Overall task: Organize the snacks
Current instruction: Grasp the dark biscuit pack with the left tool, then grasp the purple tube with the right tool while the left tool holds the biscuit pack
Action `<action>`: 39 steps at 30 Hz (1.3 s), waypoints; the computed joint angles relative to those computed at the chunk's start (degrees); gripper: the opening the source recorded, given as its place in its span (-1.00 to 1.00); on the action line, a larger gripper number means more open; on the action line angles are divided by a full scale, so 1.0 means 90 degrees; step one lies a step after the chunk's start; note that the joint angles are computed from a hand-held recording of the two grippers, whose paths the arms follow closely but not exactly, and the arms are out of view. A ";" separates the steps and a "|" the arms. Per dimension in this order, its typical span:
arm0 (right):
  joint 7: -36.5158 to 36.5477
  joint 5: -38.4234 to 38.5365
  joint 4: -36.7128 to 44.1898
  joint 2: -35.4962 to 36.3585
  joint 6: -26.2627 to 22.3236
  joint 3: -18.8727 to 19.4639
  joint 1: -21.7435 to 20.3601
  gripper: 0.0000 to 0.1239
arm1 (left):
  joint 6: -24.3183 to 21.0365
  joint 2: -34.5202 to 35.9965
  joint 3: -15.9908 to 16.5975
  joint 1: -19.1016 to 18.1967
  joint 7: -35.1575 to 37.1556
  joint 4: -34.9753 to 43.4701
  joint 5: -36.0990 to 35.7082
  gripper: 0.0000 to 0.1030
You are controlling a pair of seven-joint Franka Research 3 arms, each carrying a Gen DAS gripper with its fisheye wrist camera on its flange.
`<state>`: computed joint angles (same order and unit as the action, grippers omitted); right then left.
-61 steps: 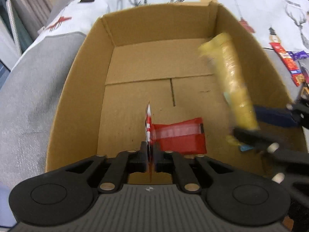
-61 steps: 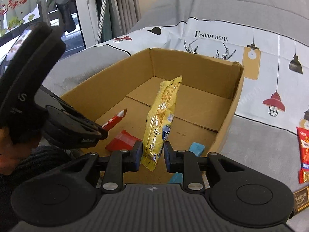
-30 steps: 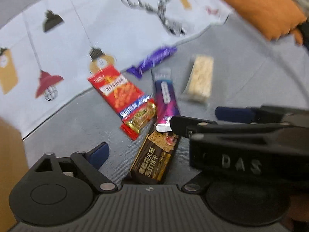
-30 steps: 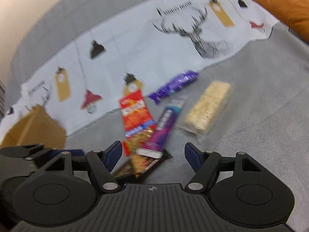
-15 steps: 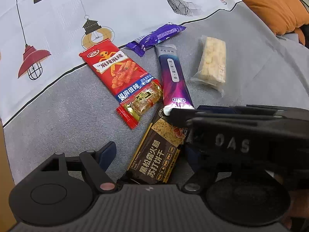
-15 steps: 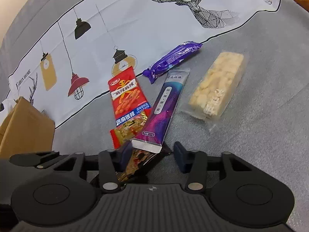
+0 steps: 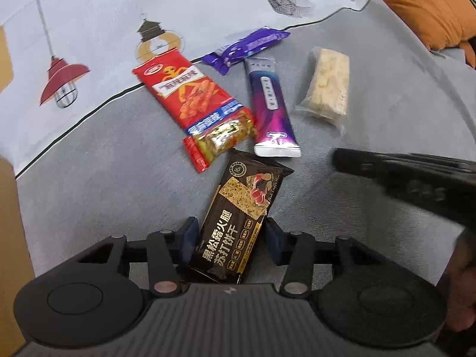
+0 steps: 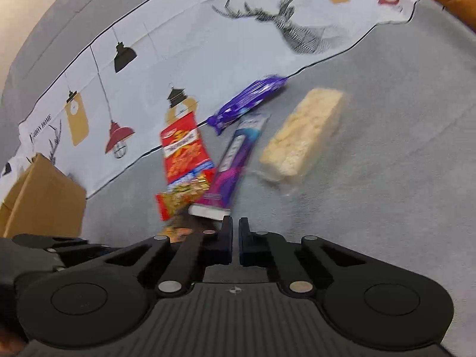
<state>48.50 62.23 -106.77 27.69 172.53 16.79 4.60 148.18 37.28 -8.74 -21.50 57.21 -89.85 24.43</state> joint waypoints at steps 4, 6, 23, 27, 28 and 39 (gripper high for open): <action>-0.0344 0.0333 -0.0351 -0.0228 -0.0174 0.0020 -0.0281 -0.95 | 0.0057 -0.0147 0.0182 -0.0098 -0.0572 -0.0211 0.0078 0.03; -0.0648 0.0647 -0.0529 -0.0358 -0.0254 0.0015 -0.0380 -0.95 | 0.0017 -0.0198 0.0344 -0.0209 -0.1015 -0.0261 0.0241 0.03; -0.0834 0.1435 0.0149 -0.0101 -0.0754 -0.0388 0.0138 -0.87 | -0.0457 -0.0246 0.0481 -0.0066 -0.2150 -0.0212 0.1347 0.32; -0.0417 0.1142 0.0631 0.0242 -0.0788 -0.0435 0.0346 -0.78 | 0.0107 -0.0440 0.0366 0.0270 -0.2169 -0.0653 0.0977 0.08; -0.0133 0.0803 0.0738 0.0350 -0.0709 -0.0523 0.0485 -0.73 | 0.0162 -0.0518 0.0412 0.0240 -0.2147 -0.0767 0.1069 -0.07; 0.1600 -0.1912 0.1077 0.0939 0.0223 -0.1153 0.1406 -0.39 | 0.0399 -0.0863 0.0475 0.0202 -0.2550 -0.1346 0.1265 -0.14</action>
